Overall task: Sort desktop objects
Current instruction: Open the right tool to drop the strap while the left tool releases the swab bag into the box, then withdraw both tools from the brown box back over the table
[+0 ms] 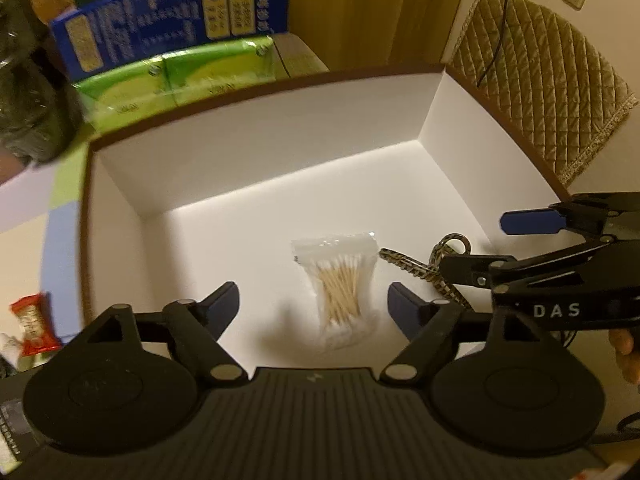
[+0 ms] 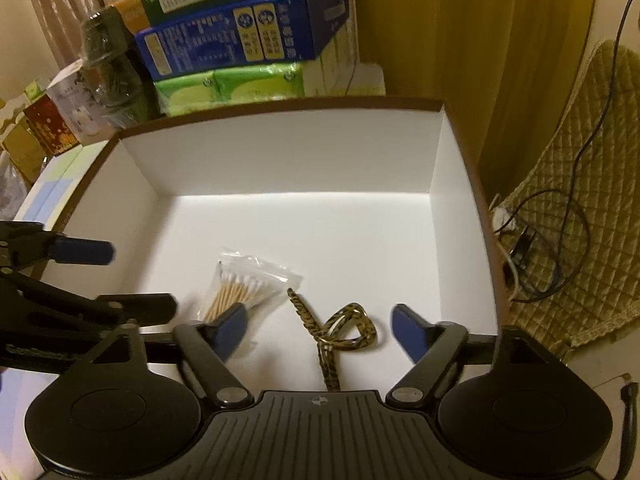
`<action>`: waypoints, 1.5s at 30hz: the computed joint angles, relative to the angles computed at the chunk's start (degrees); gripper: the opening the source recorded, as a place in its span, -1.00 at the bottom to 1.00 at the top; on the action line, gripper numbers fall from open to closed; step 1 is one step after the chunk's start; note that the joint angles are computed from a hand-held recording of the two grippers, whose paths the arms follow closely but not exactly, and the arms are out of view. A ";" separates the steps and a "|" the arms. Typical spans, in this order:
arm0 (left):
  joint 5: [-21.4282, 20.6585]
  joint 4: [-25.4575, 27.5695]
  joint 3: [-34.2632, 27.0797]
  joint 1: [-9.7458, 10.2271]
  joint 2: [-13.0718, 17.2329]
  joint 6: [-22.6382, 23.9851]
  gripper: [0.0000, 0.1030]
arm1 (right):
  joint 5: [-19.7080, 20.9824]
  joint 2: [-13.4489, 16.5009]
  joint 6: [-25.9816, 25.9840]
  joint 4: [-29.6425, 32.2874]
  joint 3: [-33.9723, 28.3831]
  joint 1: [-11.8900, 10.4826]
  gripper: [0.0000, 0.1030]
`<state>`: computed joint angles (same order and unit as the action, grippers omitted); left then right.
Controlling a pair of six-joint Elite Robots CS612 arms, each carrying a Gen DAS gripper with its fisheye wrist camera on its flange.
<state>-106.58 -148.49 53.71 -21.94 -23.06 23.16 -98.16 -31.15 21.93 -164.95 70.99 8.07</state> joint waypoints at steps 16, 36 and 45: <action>-0.31 -10.92 9.79 2.84 -5.64 -4.90 0.87 | -2.89 -2.94 1.31 -7.39 4.73 2.49 0.96; -5.45 -12.36 14.35 7.35 -9.03 -0.68 0.91 | -9.38 -4.39 12.12 -6.33 5.47 7.90 0.96; -8.26 -9.66 14.12 10.12 -9.44 3.13 0.91 | -10.83 -3.97 16.00 -4.04 3.79 10.55 0.96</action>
<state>-114.84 -158.15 67.82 -11.82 -32.50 26.29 -108.98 -35.12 37.92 -168.99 74.78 18.62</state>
